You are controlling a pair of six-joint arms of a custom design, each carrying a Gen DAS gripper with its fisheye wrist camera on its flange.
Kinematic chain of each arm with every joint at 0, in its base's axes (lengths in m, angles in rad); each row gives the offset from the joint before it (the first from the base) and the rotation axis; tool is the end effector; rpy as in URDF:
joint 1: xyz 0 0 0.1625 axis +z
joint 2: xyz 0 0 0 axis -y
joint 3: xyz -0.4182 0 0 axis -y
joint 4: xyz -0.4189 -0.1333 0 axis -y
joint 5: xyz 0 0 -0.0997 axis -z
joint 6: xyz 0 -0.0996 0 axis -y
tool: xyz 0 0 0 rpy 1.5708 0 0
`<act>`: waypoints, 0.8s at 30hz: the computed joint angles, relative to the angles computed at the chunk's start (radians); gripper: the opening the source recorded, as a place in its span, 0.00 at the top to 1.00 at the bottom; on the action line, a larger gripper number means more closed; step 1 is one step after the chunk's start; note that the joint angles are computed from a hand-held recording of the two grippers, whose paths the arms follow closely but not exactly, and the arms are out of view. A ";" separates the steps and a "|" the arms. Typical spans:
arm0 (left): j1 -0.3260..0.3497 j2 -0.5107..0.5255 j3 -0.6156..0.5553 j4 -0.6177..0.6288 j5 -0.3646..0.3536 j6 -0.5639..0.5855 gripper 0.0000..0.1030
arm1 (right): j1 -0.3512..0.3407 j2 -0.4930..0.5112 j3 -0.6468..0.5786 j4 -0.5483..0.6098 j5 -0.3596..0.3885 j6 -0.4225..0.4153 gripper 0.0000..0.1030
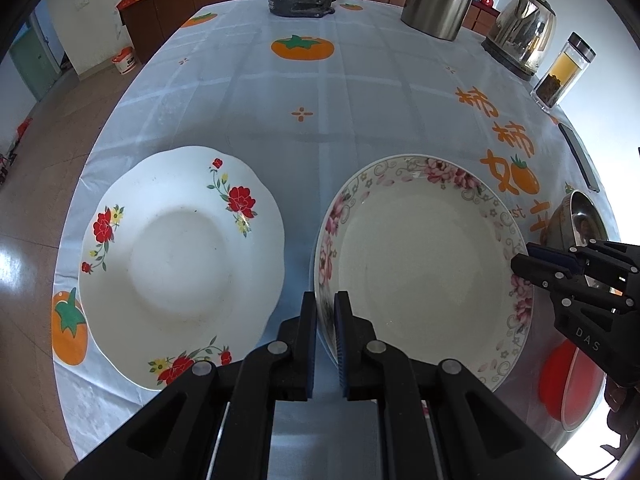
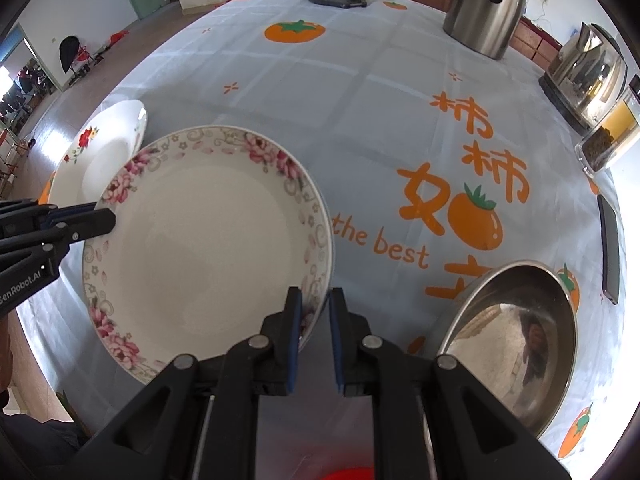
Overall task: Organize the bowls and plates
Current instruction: 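Lower the floral plate onto the blue-patterned plate with the right tool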
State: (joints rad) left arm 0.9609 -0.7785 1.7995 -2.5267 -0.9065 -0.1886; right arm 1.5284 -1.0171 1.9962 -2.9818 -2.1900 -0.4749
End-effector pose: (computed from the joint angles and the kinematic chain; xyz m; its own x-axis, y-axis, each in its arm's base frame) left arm -0.1904 -0.6124 0.0143 -0.7185 0.3219 -0.6165 0.4447 0.8942 -0.0514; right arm 0.0509 -0.5807 0.1386 -0.7320 -0.1683 0.6602 -0.3331 0.9337 -0.1313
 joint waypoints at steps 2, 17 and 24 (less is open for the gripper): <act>-0.002 0.001 0.003 -0.005 0.006 0.003 0.91 | 0.000 -0.001 0.001 -0.002 0.000 -0.001 0.87; -0.004 -0.001 0.013 -0.022 0.010 0.008 0.90 | 0.002 0.002 0.003 -0.012 -0.004 -0.006 0.87; -0.005 -0.002 0.015 -0.024 0.014 0.009 0.90 | 0.002 0.002 0.004 -0.014 -0.005 -0.008 0.87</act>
State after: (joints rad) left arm 0.9559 -0.7804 1.8148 -2.5508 -0.8928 -0.1793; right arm 1.5305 -1.0155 1.9999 -2.9955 -2.1947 -0.4826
